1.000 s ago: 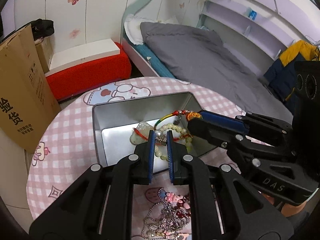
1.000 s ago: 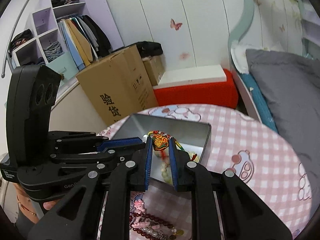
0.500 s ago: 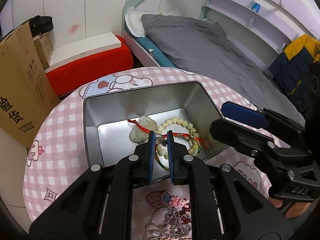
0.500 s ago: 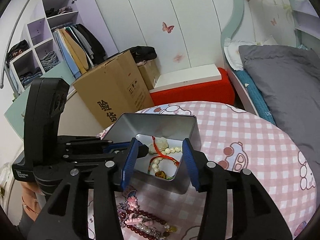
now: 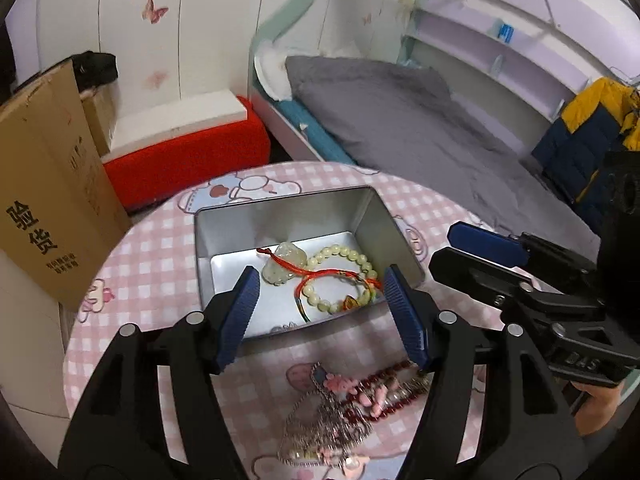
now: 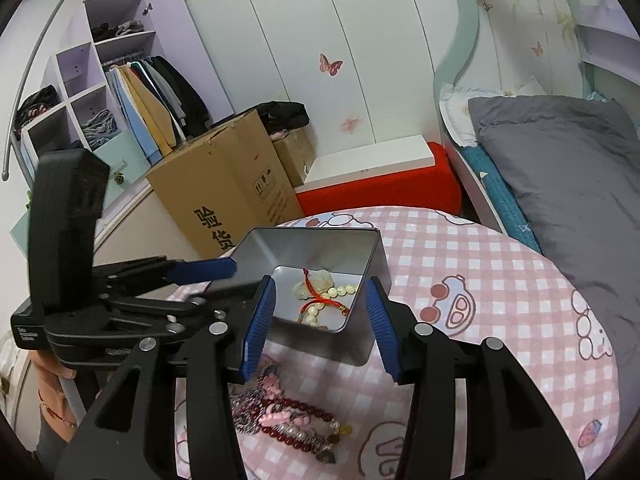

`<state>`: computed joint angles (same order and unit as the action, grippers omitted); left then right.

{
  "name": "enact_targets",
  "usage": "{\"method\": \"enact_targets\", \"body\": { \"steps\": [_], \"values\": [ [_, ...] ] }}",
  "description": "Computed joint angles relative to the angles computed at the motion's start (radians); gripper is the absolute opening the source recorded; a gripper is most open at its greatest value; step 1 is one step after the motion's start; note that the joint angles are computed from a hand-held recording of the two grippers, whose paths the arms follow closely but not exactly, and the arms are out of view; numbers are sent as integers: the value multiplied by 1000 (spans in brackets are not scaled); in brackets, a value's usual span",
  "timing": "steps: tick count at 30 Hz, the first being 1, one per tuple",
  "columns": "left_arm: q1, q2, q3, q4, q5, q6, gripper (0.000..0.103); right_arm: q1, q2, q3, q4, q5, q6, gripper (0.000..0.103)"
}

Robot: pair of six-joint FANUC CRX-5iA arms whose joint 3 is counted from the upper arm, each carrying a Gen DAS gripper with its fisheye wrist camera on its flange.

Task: Organize jewelry
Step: 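Return both tools to the pile and grasp pink charm bracelets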

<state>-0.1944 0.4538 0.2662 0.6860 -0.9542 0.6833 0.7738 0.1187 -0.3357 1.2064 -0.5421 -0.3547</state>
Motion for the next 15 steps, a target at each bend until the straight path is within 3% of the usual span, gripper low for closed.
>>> {"method": "enact_targets", "body": {
  "steps": [9, 15],
  "values": [
    [28, -193, -262, 50, 152, -102, 64, 90, -28, -18, -24, -109, 13, 47],
    [35, -284, -411, 34, 226, -107, 64, 167, -25, -22, -94, -189, 56, 50]
  ]
}}
